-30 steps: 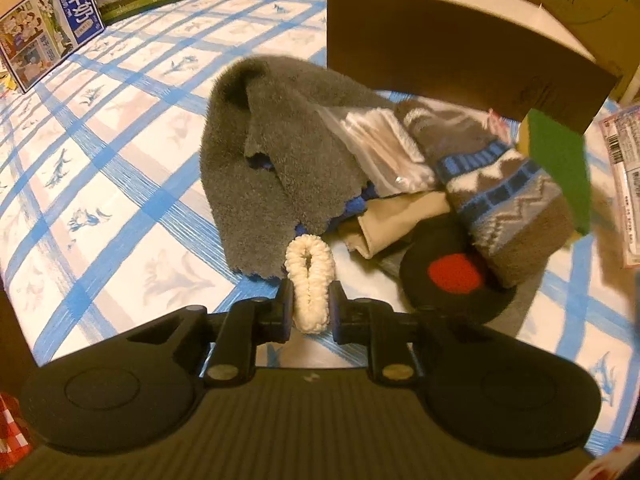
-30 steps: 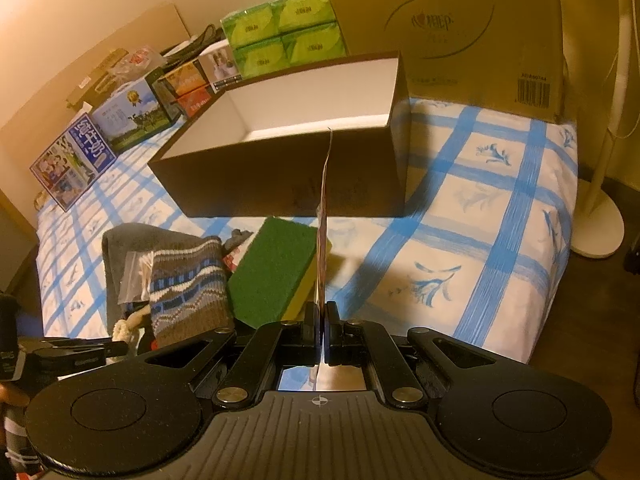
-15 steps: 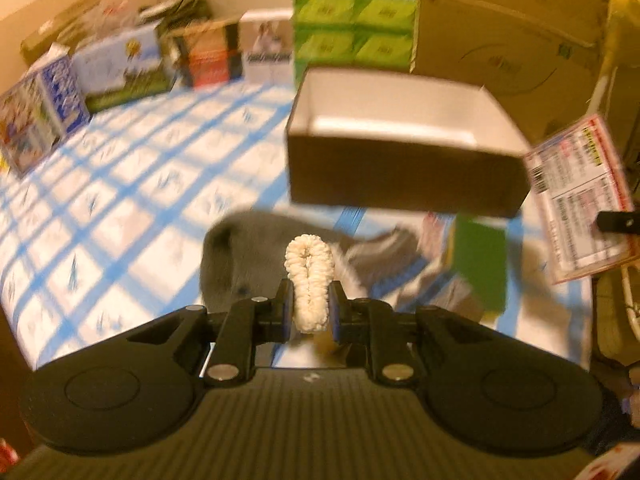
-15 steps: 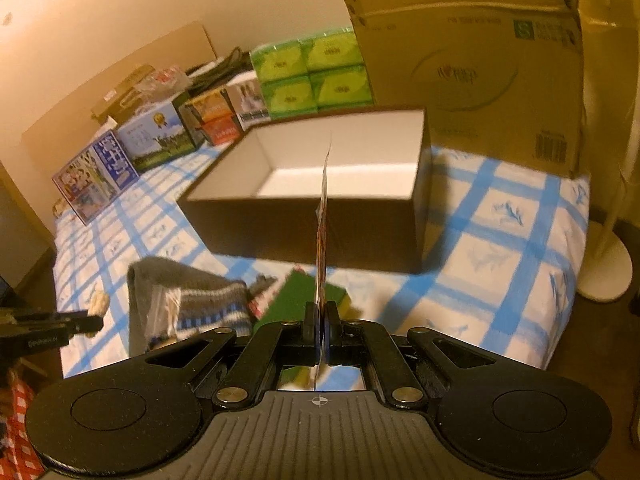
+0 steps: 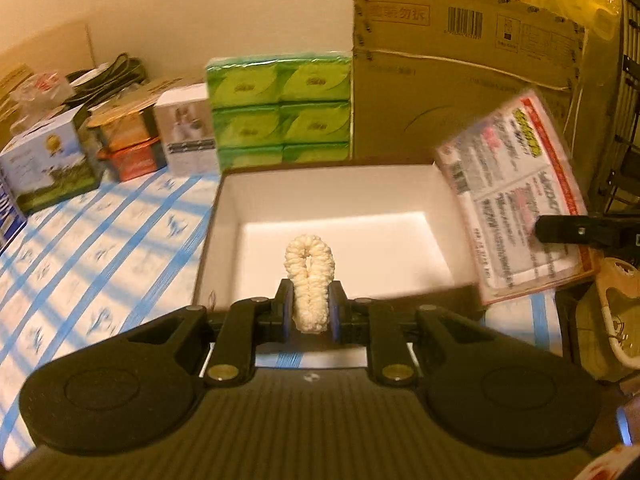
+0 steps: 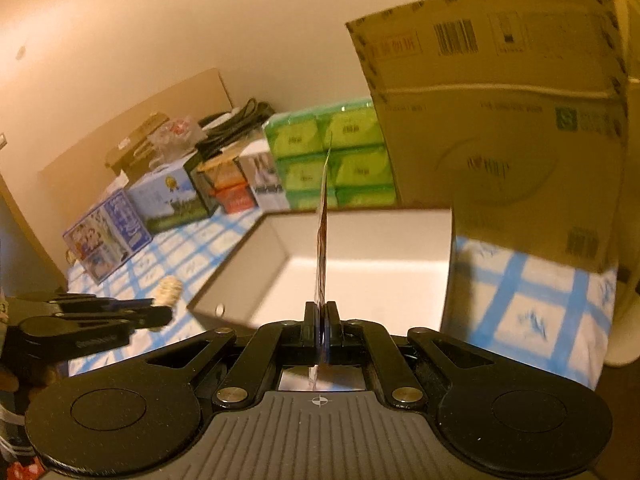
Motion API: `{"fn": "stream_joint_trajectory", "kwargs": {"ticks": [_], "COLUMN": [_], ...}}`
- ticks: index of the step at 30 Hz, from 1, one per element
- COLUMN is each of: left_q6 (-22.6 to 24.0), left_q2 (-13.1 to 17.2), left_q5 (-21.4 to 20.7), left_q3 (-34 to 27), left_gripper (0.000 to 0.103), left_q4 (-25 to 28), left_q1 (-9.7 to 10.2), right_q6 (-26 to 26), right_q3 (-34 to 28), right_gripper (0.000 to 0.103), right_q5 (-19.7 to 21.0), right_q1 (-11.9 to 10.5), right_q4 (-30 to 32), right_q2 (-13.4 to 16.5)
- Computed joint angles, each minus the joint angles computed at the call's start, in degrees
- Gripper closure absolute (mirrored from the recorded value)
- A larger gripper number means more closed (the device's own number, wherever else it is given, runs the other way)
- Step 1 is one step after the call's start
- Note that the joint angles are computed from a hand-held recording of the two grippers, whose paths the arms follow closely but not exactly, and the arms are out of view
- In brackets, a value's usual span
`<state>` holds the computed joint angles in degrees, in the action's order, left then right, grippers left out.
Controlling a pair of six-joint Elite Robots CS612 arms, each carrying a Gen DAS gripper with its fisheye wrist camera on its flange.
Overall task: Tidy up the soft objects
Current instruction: 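Carry packet and hair tie into the brown box while both grippers open to release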
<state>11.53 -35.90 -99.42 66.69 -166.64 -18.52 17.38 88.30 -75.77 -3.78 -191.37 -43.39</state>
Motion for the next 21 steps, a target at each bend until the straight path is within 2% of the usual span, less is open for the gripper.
{"fn": "stream_joint_trajectory", "kwargs": {"ticks": [11, 17, 21], "left_q6": [0.17, 0.94, 1.58], "left_q2": [7.86, 11.67, 13.88], "left_q5": [2.51, 3.51, 4.47], "left_q3": [-15.02, -21.54, -25.17], "left_gripper": [0.085, 0.085, 0.084], "left_q4": [11.07, 17.03, 20.02], "left_q1": [-1.34, -1.78, -2.07], "right_q6": [-0.11, 0.50, 2.28], "right_q3": [-11.67, -17.13, -19.65], "right_gripper": [0.101, 0.101, 0.101], "right_q5": [-2.07, -1.31, -1.20], "right_q1": [-0.05, -0.12, -0.22], "right_q4": [9.80, 17.16, 19.81], "right_q2": [5.70, 8.94, 10.57]}}
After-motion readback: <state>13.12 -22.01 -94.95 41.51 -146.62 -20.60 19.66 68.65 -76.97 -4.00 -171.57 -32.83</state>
